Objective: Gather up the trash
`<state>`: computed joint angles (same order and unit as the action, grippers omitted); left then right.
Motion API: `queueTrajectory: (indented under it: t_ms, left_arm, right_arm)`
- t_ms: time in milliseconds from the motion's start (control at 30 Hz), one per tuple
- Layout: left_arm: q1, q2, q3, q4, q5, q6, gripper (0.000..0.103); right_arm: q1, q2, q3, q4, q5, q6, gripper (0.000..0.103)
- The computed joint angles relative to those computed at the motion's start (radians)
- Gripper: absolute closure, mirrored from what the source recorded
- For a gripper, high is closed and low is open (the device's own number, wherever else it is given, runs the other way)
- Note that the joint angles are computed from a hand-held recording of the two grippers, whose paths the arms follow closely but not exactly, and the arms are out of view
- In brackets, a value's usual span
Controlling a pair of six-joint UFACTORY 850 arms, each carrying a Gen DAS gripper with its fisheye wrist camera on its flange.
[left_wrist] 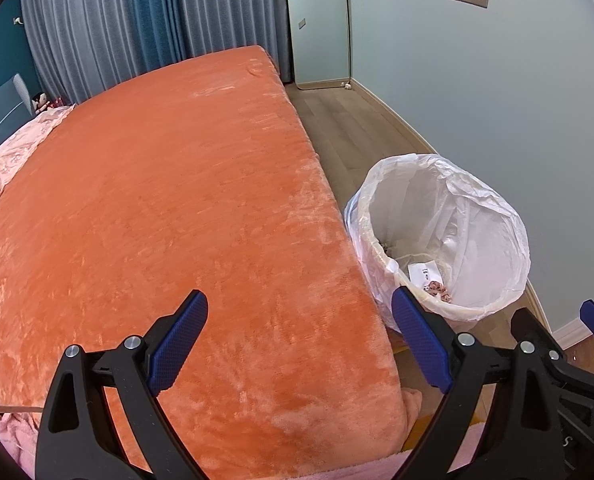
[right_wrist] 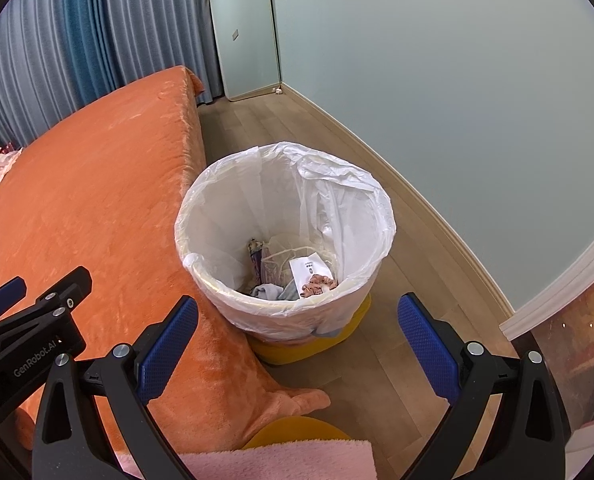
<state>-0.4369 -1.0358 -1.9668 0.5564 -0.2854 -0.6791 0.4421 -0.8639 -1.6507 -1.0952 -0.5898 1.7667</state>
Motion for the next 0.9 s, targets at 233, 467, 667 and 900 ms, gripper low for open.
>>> queueTrajectory:
  t_ms: [233, 467, 667, 900]
  left_arm:
    - [-0.003, -0.012, -0.017, -0.026, 0.003, 0.035, 0.014]
    - [-0.004, -0.024, -0.038, -0.052, -0.004, 0.067, 0.014]
    - [-0.004, -0.027, -0.045, -0.054, -0.007, 0.07, 0.014]
    - [-0.006, -0.035, -0.057, -0.073, -0.012, 0.093, 0.014]
  right_arm:
    - [-0.002, 0.005, 0.007, -0.007, -0.006, 0.012, 0.007]
    - [-0.005, 0.006, 0.009, -0.013, -0.007, 0.02, 0.007]
    - [-0.008, 0.005, 0.01, -0.018, -0.003, 0.024, 0.007]
    - [-0.008, 0.006, 0.012, -0.018, -0.003, 0.024, 0.007]
